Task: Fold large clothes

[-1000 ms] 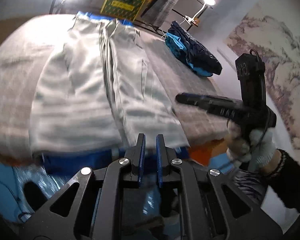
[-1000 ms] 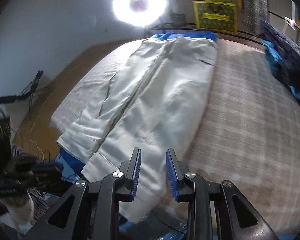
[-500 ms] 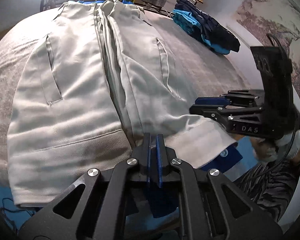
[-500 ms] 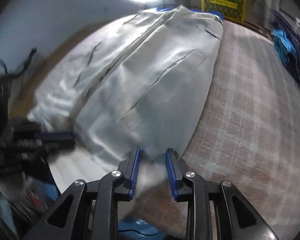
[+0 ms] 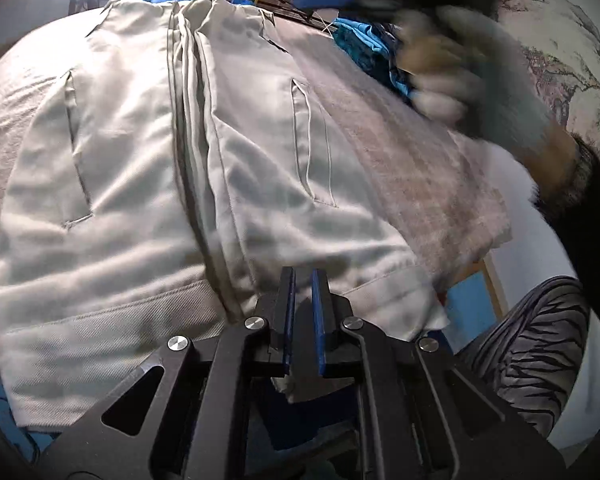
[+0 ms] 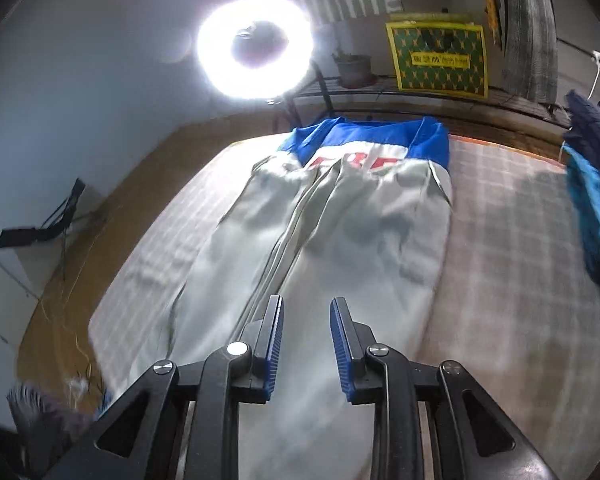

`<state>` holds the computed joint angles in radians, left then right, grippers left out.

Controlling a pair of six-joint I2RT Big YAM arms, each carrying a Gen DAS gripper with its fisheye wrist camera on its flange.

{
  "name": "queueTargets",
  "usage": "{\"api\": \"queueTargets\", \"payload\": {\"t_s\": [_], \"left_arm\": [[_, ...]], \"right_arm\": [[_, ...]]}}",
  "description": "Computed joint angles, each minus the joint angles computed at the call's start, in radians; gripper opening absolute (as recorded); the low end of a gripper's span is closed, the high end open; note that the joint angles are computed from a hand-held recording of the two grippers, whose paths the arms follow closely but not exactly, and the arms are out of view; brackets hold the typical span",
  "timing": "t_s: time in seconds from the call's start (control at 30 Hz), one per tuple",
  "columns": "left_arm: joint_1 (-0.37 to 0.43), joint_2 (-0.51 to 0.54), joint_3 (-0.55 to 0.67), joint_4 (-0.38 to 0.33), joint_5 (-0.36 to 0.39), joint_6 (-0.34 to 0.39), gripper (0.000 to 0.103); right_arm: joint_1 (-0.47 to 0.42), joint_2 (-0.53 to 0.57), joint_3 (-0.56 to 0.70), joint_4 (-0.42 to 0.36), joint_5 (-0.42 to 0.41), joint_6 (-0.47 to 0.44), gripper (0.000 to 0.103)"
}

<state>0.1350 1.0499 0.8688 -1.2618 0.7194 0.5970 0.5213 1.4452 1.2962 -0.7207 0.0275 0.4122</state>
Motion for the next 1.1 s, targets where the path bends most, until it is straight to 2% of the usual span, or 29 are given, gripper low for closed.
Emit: {"api": "queueTargets", "payload": {"t_s": [0.1,0.17,0.27,0.47,0.53,0.63,0.73,0.8,0.93,1.0,1.1], "left_arm": [[0.024,0.023,0.036,0.010,0.037,-0.039,0.007],[0.028,0.033,0.050,0.037,0.029,-0.065,0.007],[0.016,0.055,0.053,0.041,0.019,-0.069,0.007],[-0.001,0.091,0.049,0.044,-0.008,-0.052,0.007],[0.004,0.101,0.051,0.044,-0.006,-0.051,0.007],[0.010,0.101,0.047,0.039,-0.007,-0.044,0.007],[0.017,0.085,0.047,0.037,-0.001,-0.037,0.007],[0.039,0.063,0.048,0.034,0.010,-0.018,0.007],[0.093,0.031,0.055,0.024,0.033,0.014,0.007],[0.123,0.017,0.059,0.021,0.040,0.028,0.007],[0.178,0.008,0.072,0.017,0.051,0.048,0.008]], "right_arm": [[-0.031,0.132,0.107,0.011,0.009,-0.031,0.023],[-0.054,0.210,0.170,0.026,0.004,-0.027,0.023],[-0.079,0.304,0.250,0.035,0.018,-0.016,0.023],[-0.100,0.433,0.366,0.004,0.026,-0.022,0.022],[-0.094,0.472,0.400,-0.026,0.046,-0.038,0.022],[-0.081,0.485,0.402,-0.018,0.096,-0.073,0.022],[-0.088,0.471,0.409,-0.053,0.062,-0.053,0.022],[-0.092,0.421,0.365,-0.022,0.040,-0.027,0.023],[-0.080,0.291,0.261,0.014,0.026,0.006,0.028],[-0.069,0.190,0.185,0.035,0.018,0.030,0.034],[-0.053,0.069,0.098,0.052,0.019,0.061,0.036]]}}
